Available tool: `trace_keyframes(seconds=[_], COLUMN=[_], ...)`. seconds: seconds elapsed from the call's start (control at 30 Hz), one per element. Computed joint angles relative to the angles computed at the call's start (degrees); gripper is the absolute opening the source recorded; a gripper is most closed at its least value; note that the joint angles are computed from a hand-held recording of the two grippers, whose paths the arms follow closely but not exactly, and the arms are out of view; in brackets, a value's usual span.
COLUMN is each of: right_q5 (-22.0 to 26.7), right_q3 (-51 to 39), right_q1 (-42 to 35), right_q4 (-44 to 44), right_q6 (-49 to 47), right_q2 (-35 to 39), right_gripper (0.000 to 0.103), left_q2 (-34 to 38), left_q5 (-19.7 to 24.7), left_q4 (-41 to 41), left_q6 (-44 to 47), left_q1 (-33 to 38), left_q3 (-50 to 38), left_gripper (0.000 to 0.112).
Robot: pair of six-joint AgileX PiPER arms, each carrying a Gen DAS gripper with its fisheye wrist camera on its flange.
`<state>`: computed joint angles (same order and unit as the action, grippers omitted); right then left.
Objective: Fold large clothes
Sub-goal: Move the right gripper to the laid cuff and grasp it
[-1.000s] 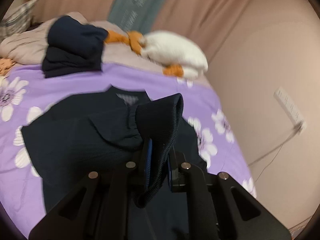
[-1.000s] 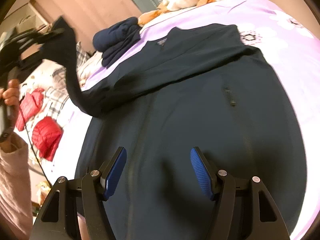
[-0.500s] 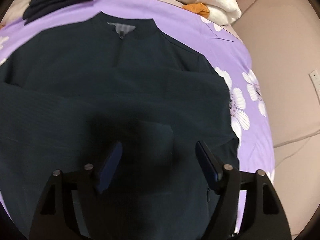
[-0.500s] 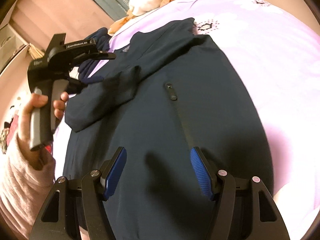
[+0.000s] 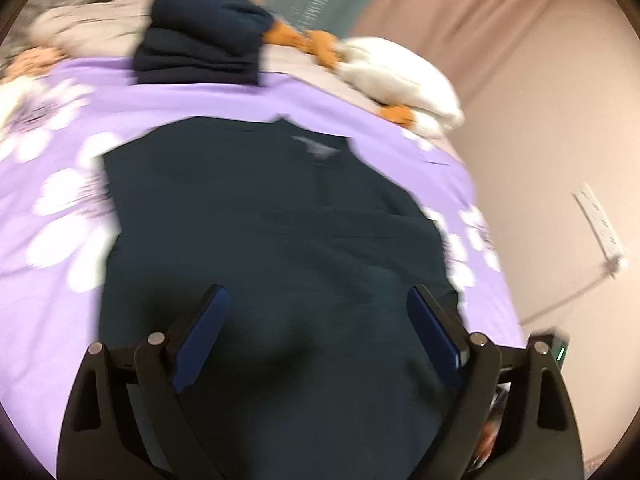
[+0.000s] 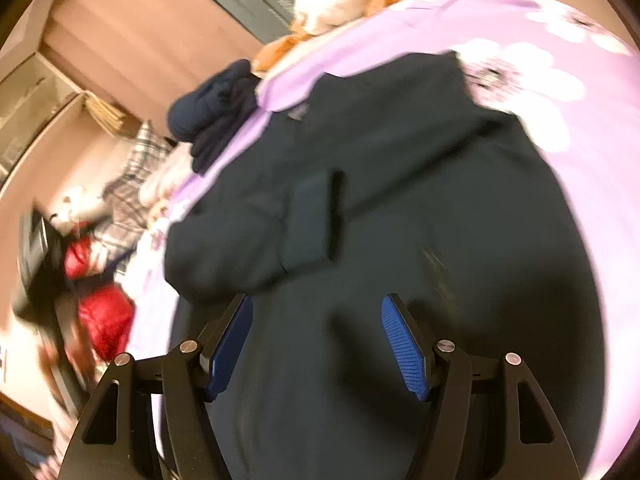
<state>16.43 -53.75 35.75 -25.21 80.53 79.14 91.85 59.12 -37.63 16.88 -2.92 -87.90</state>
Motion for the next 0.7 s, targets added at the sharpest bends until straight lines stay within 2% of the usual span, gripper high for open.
trace_keyframes(seconds=[0.07,0.1,0.2,0.27,0.33,0.4,0.43,0.47,0.5,0.53,0.63,0.7], right_q5=[-0.7,0.9,3.6,5.5,5.0,3.0,3.0,4.3,6.1,7.6,10.9,11.3], right_q3=[-4.6,-7.1,-14.4,-18.2,-18.8,-18.1,-18.4,-19.4,-20.1,-20.8,-22.5,-22.7], right_q1=[-3.3,-4.1,-7.2,-8.7,-10.0,-9.8,-9.1,-8.3,-7.5,-6.9,-4.0,-3.6], right_q4=[7.7,8.8,19.7,25.0,33.2,35.9,33.8,29.4,25.1,21.5,8.0,1.9], right_q6=[-9.8,-11.9,-26.1,-32.1,-40.0,-43.5,-42.5,-39.5,-36.2,-33.4,-23.2,-16.9], right_q2=[5.0,7.3,14.0,17.6,18.9,19.1,19.4,19.9,20.0,20.1,18.3,15.6], right_gripper=[0.068,0.069,0.069,0.069,0.069,0.067,0.063,0.043,0.016,0.009,0.008,0.007], left_q2=[-2.5,-3.2,-4.2,-4.6,-4.3,-3.0,-2.5,-2.0,-1.5,-1.2,2.8,6.2], left_q5=[-1.1,-1.3,-0.7,0.0,0.4,0.6,0.5,0.6,0.7,1.3,6.0,7.7], left_q4=[-0.5,-0.9,-3.4,-4.5,-5.2,-6.0,-6.3,-6.5,-7.0,-7.7,-15.6,-20.0], left_q6=[2.9,3.8,7.7,9.2,10.1,10.5,10.5,10.3,10.5,10.5,14.6,14.0], left_q1=[4.5,6.0,10.8,13.4,15.7,16.9,17.1,17.2,17.3,17.4,19.7,19.4], left_q3=[5.6,7.5,13.5,16.1,17.4,17.1,17.2,16.7,16.5,16.0,15.2,13.3], left_gripper=[0.091,0.091,0.091,0.091,0.091,0.091,0.091,0.091,0.091,0.091,0.091,0.091])
